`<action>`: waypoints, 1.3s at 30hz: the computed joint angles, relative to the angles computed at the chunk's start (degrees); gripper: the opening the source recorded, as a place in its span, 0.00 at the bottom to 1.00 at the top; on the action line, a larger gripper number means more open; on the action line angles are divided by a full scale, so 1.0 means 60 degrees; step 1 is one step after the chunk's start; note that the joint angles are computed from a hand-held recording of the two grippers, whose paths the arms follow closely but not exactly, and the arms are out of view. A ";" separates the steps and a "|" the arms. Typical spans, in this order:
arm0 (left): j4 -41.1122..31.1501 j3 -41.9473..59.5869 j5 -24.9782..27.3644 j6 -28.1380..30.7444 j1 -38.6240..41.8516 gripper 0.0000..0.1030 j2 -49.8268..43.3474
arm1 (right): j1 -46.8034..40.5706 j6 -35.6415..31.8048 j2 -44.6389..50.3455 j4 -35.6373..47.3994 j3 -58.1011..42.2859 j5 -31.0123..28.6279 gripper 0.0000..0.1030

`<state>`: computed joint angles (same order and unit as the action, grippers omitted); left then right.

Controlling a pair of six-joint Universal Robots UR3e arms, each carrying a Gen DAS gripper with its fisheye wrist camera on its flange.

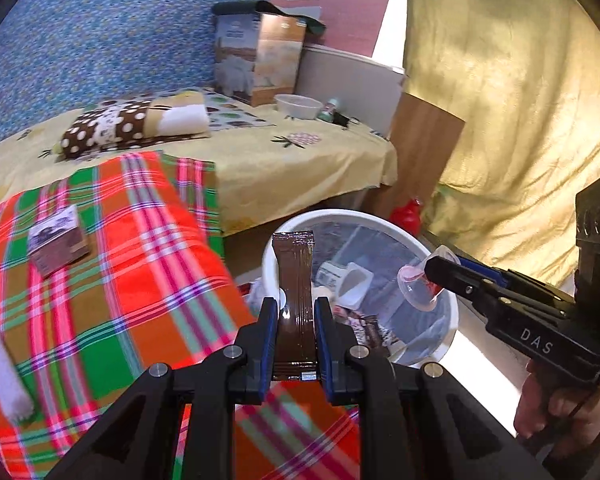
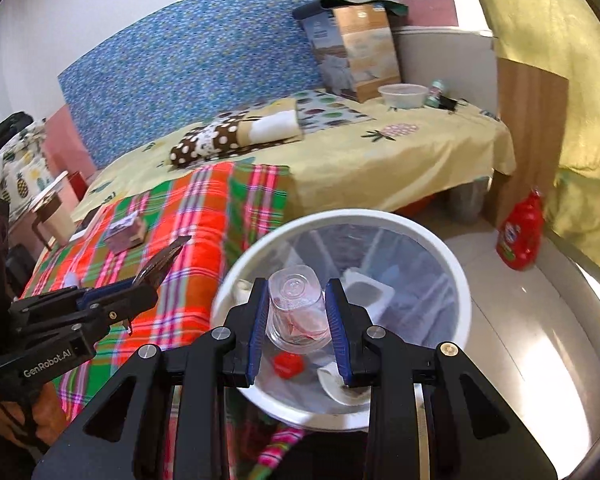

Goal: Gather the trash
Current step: 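Carry the brown wrapper and clear cup in both tools over the bin, then open both tools to drop the wrapper and clear cup into the bin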

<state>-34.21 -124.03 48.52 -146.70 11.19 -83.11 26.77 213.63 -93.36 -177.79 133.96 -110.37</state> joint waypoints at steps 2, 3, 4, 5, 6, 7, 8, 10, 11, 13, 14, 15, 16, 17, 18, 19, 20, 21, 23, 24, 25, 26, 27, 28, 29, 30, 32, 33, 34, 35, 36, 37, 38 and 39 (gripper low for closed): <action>0.0196 0.0122 0.0089 -0.0158 -0.0359 0.18 -0.0250 | -0.0195 0.0036 -0.0156 -0.0001 0.0235 0.0140 0.30; 0.0242 0.0231 0.0106 -0.0203 -0.0524 0.18 -0.0389 | -0.0277 0.0059 -0.0205 0.0028 0.0300 0.0200 0.31; 0.0309 0.0288 0.0104 -0.0229 -0.0659 0.18 -0.0505 | -0.0361 0.0080 -0.0256 0.0019 0.0406 0.0255 0.31; 0.0413 0.0374 0.0143 -0.0299 -0.0815 0.18 -0.0668 | -0.0473 0.0090 -0.0337 0.0023 0.0530 0.0335 0.31; 0.0499 0.0464 0.0179 -0.0352 -0.0962 0.18 -0.0836 | -0.0609 0.0096 -0.0438 0.0032 0.0671 0.0448 0.31; 0.0582 0.0502 0.0205 -0.0399 -0.1065 0.18 -0.0947 | -0.0722 0.0081 -0.0521 0.0001 0.0804 0.0546 0.31; 0.0670 0.0598 0.0259 -0.0466 -0.1223 0.18 -0.1120 | -0.0808 0.0089 -0.0581 -0.0011 0.0900 0.0605 0.31; 0.0844 0.0704 0.0356 -0.0582 -0.1467 0.18 -0.1363 | -0.0925 0.0099 -0.0690 0.0019 0.1060 0.0643 0.31; 0.0921 0.0782 0.0382 -0.0609 -0.1605 0.18 -0.1517 | -0.0976 0.0126 -0.0766 0.0082 0.1125 0.0662 0.31; 0.1028 0.0869 0.0422 -0.0640 -0.1768 0.19 -0.1690 | -0.1174 0.0082 -0.0897 0.0111 0.1269 0.0817 0.31; 0.1123 0.0915 0.0444 -0.0643 -0.1886 0.19 -0.1825 | -0.1253 0.0032 -0.0923 0.0116 0.1321 0.0899 0.31; 0.1198 0.0958 0.0462 -0.0667 -0.1968 0.19 -0.1933 | -0.1275 0.0010 -0.0938 0.0174 0.1335 0.0910 0.31; 0.1246 0.1017 0.0494 -0.0713 -0.2045 0.19 -0.2022 | -0.1289 0.0000 -0.0912 0.0175 0.1345 0.0908 0.31; 0.1299 0.1078 0.0526 -0.0744 -0.2131 0.19 -0.2148 | -0.1302 0.0002 -0.0905 0.0177 0.1368 0.0912 0.31; 0.1335 0.1152 0.0575 -0.0764 -0.2219 0.19 -0.2272 | -0.1340 -0.0011 -0.0919 0.0165 0.1422 0.0938 0.31; 0.1389 0.1177 0.0632 -0.0797 -0.2287 0.19 -0.2337 | -0.1366 -0.0011 -0.0937 0.0173 0.1455 0.0946 0.31; 0.1472 0.1237 0.0710 -0.0853 -0.2373 0.19 -0.2443 | -0.1406 -0.0011 -0.0976 0.0159 0.1510 0.0954 0.31; 0.1539 0.1257 0.0698 -0.0869 -0.2418 0.19 -0.2518 | -0.1478 -0.0012 -0.1045 0.0166 0.1576 0.0998 0.31; 0.1544 0.1295 0.0672 -0.0879 -0.2466 0.22 -0.2564 | -0.1654 -0.0054 -0.1144 0.0101 0.1712 0.1098 0.31; 0.1581 0.1280 0.0643 -0.0876 -0.2465 0.25 -0.2568 | -0.1689 -0.0037 -0.1244 0.0155 0.1765 0.1106 0.31; 0.1612 0.1247 0.0625 -0.0889 -0.2469 0.27 -0.2546 | -0.1732 -0.0057 -0.1304 0.0152 0.1813 0.1124 0.32; 0.1642 0.1201 0.0602 -0.0893 -0.2456 0.27 -0.2509 | -0.1744 -0.0063 -0.1259 0.0133 0.1785 0.1127 0.32; 0.1667 0.1160 0.0589 -0.0880 -0.2440 0.27 -0.2467 | -0.1740 -0.0060 -0.1343 0.0176 0.1813 0.1108 0.33; 0.1678 0.1152 0.0589 -0.0872 -0.2431 0.27 -0.2447 | -0.1698 -0.0040 -0.1295 0.0131 0.1794 0.1077 0.35; 0.1721 0.1079 0.0590 -0.0874 -0.2398 0.27 -0.2372 | -0.1679 -0.0054 -0.1324 0.0097 0.1805 0.1082 0.40; 0.1683 0.1054 0.0569 -0.0872 -0.2364 0.27 -0.2322 | -0.1649 -0.0047 -0.1334 0.0090 0.1791 0.1057 0.46; 0.1611 0.1020 0.0550 -0.0858 -0.2302 0.27 -0.2227 | -0.1567 -0.0011 -0.1320 0.0101 0.1730 0.0962 0.49; 0.1613 0.0947 0.0551 -0.0853 -0.2245 0.27 -0.2128 | -0.1537 -0.0004 -0.1323 0.0140 0.1687 0.0933 0.49; 0.1551 0.0894 0.0521 -0.0819 -0.2179 0.27 -0.2022 | -0.1442 0.0037 -0.1297 0.0191 0.1601 0.0835 0.49; 0.1446 0.0822 0.0445 -0.0764 -0.2065 0.27 -0.1889 | -0.1352 0.0063 -0.1318 0.0250 0.1549 0.0742 0.49; 0.1343 0.0727 0.0377 -0.0723 -0.1935 0.27 -0.1729 | -0.1286 0.0065 -0.1291 0.0277 0.1476 0.0684 0.49; 0.1197 0.0633 0.0304 -0.0617 -0.1770 0.27 -0.1546 | -0.1180 0.0064 -0.1300 0.0329 0.1396 0.0606 0.49; 0.1133 0.0525 0.0261 -0.0557 -0.1643 0.27 -0.1386 | -0.1074 0.0082 -0.1276 0.0346 0.1323 0.0528 0.49; 0.1047 0.0434 0.0202 -0.0494 -0.1505 0.27 -0.1236 | -0.0940 0.0096 -0.1259 0.0343 0.1248 0.0434 0.49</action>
